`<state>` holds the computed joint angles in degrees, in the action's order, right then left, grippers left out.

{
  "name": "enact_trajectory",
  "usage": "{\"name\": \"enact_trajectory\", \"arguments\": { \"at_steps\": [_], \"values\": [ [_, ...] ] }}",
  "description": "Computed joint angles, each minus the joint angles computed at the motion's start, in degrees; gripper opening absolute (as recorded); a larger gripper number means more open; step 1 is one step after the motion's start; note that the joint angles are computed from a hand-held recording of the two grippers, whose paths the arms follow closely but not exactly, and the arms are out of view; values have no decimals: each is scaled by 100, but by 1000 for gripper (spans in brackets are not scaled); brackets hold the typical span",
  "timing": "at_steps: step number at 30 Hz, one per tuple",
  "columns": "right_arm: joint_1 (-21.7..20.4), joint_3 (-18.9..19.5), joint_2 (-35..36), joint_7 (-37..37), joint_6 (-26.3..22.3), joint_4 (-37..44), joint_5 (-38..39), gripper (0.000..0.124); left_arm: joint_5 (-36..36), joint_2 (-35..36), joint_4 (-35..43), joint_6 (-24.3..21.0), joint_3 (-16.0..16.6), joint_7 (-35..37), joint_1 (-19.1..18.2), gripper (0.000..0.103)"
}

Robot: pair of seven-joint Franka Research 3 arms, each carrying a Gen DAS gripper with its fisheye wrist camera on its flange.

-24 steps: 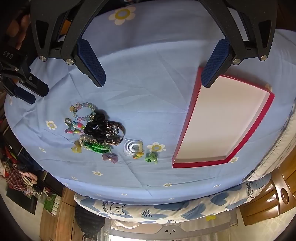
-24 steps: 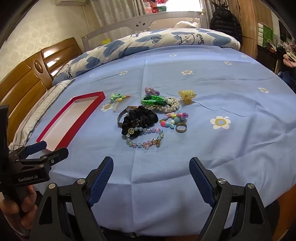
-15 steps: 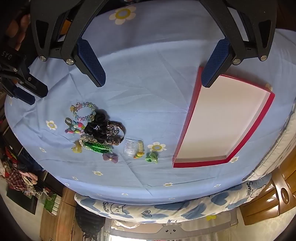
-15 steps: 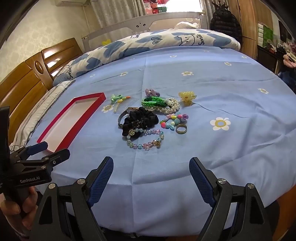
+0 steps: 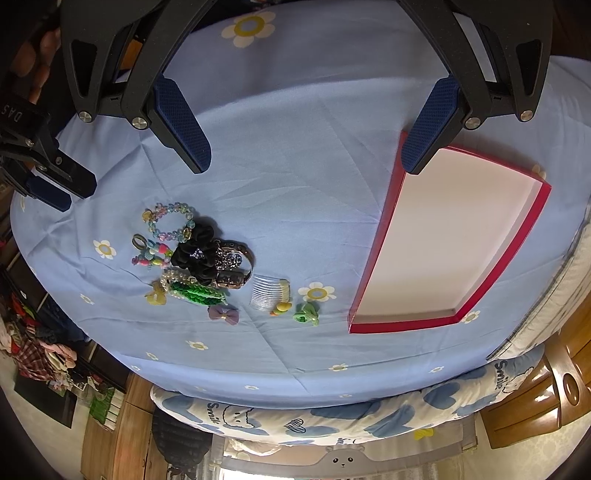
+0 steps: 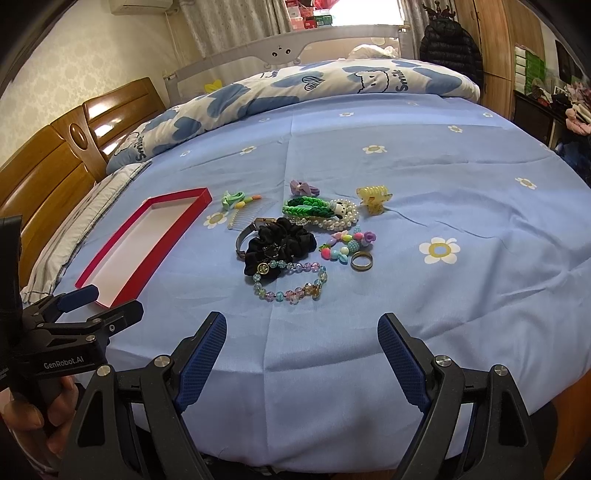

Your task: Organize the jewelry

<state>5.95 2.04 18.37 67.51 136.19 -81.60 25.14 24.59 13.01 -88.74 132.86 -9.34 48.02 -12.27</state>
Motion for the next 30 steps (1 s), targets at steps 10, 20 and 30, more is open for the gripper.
{"name": "enact_trajectory", "arguments": {
  "at_steps": [10, 20, 30],
  "values": [
    [-13, -6, 63, 41, -101, 131, -24, 86, -52, 142, 191, -65, 0, 84, -26, 103],
    [-41, -53, 297, 209, -457, 473, -212, 86, -391, 368, 459, -84, -29, 381, 48, 103],
    [-160, -89, 1038, 483, -780, 1487, -407, 85, -942, 1103, 1451, -200, -52, 935, 85, 101]
  ]
}}
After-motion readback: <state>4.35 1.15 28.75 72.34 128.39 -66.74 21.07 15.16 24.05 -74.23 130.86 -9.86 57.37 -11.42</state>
